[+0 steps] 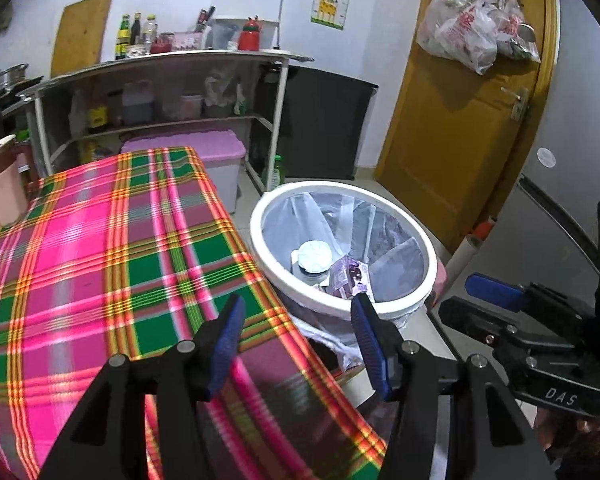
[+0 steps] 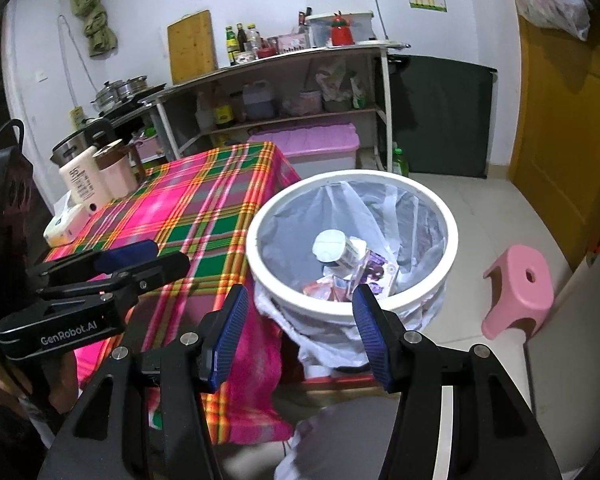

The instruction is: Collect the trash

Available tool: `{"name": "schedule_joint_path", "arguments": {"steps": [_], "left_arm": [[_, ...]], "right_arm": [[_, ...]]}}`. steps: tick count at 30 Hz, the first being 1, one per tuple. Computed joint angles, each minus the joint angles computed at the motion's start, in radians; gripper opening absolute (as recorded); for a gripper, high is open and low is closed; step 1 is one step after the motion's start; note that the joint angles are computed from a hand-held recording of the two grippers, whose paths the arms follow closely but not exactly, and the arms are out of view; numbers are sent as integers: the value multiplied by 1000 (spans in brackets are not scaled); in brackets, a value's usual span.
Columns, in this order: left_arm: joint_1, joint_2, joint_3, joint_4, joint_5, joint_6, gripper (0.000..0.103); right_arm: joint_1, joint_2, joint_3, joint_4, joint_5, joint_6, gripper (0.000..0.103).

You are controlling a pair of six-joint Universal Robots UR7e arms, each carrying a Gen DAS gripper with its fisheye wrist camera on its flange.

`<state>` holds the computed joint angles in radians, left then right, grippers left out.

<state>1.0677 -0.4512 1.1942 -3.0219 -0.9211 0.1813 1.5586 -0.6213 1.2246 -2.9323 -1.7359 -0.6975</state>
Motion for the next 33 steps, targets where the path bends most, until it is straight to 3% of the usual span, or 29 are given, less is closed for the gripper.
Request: {"name": "schedule_joint_path", "arguments": {"steps": [10,33], "left_arm": [[-16,-33,91,-103,47,3,57],[-23,-47,130,-130,62,-4,57]], "right_arm": [[5,-38,83,-52,9,-23,55],[7,-48,108,-58,15,-27,55]]}}
